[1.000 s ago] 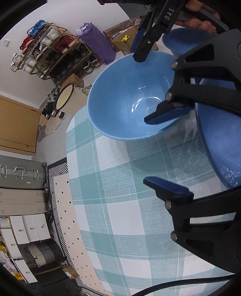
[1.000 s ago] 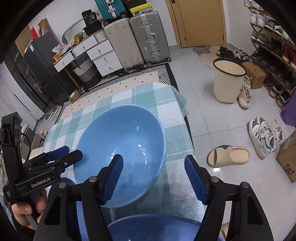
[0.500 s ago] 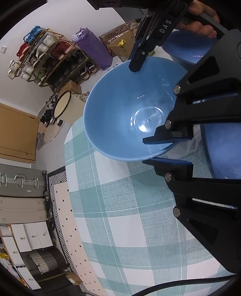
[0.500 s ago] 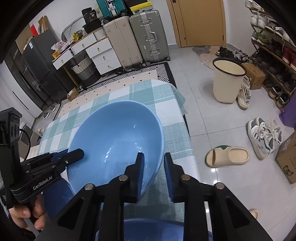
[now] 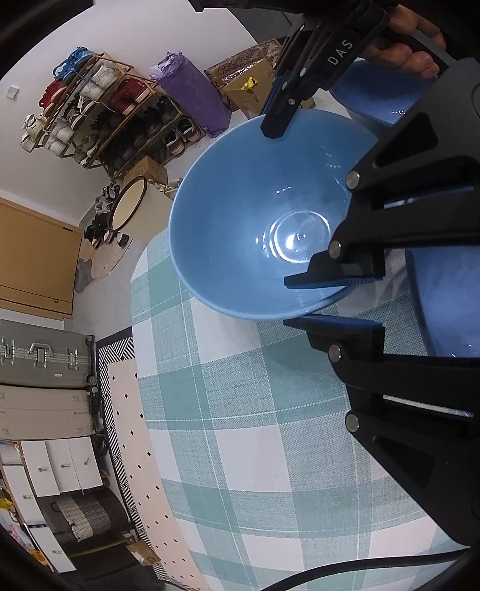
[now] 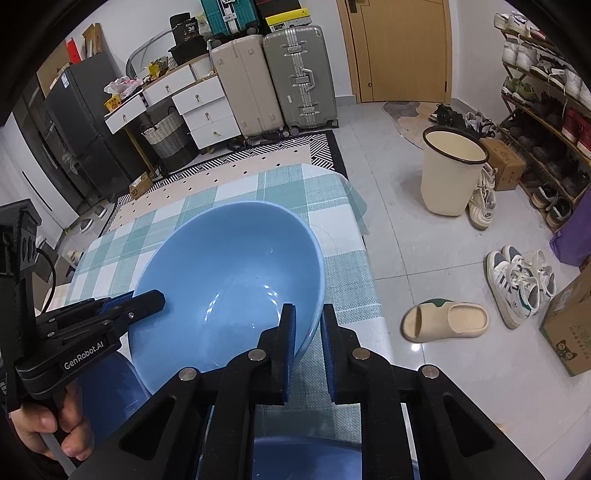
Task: Organize plates and bowls
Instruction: 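Lift the blue bowl with both grippers and carry it over another blue bowl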
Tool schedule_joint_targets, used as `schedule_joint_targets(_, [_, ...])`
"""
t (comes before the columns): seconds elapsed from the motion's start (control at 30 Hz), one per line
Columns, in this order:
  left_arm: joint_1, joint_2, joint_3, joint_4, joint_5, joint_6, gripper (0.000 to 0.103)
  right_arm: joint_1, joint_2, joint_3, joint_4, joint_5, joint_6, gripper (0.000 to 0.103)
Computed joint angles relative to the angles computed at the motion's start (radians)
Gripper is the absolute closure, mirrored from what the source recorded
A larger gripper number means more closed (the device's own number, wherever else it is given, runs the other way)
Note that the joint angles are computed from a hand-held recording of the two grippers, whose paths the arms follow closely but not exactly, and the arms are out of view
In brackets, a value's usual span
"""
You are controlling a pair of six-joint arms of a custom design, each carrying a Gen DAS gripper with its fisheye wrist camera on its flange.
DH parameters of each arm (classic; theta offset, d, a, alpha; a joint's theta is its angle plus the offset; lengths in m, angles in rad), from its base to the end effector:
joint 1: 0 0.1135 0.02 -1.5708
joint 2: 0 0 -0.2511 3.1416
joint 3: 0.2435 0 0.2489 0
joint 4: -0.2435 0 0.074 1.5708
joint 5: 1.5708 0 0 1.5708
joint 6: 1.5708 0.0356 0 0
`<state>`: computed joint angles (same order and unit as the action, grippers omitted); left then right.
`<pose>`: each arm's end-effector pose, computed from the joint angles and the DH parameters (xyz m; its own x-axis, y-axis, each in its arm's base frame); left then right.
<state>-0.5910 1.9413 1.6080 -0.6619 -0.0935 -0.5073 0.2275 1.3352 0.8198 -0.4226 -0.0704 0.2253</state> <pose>0.3493 -0.2304 0.2334 -0.8579 -0.0069 -0.5138 0.1096 0.9745 -0.1960 0.2585 0.0624 0.2025 -0.8251 0.0377 -0.5638 -0.0833 0.9787 0.1874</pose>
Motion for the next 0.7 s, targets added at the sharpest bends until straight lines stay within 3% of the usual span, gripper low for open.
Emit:
schedule_joint_targets(0.33, [-0.011,-0.016,-0.003,0.012,-0.011,0.005,0.092,-0.008,-0.005,-0.008,0.011,0.001,0.000,0.089])
schedule_joint_targets(0.7, [-0.036,-0.071,0.003,-0.013,-0.045,0.010,0.092,0.000,-0.109,-0.024,-0.018,0.019,0.012,0.089])
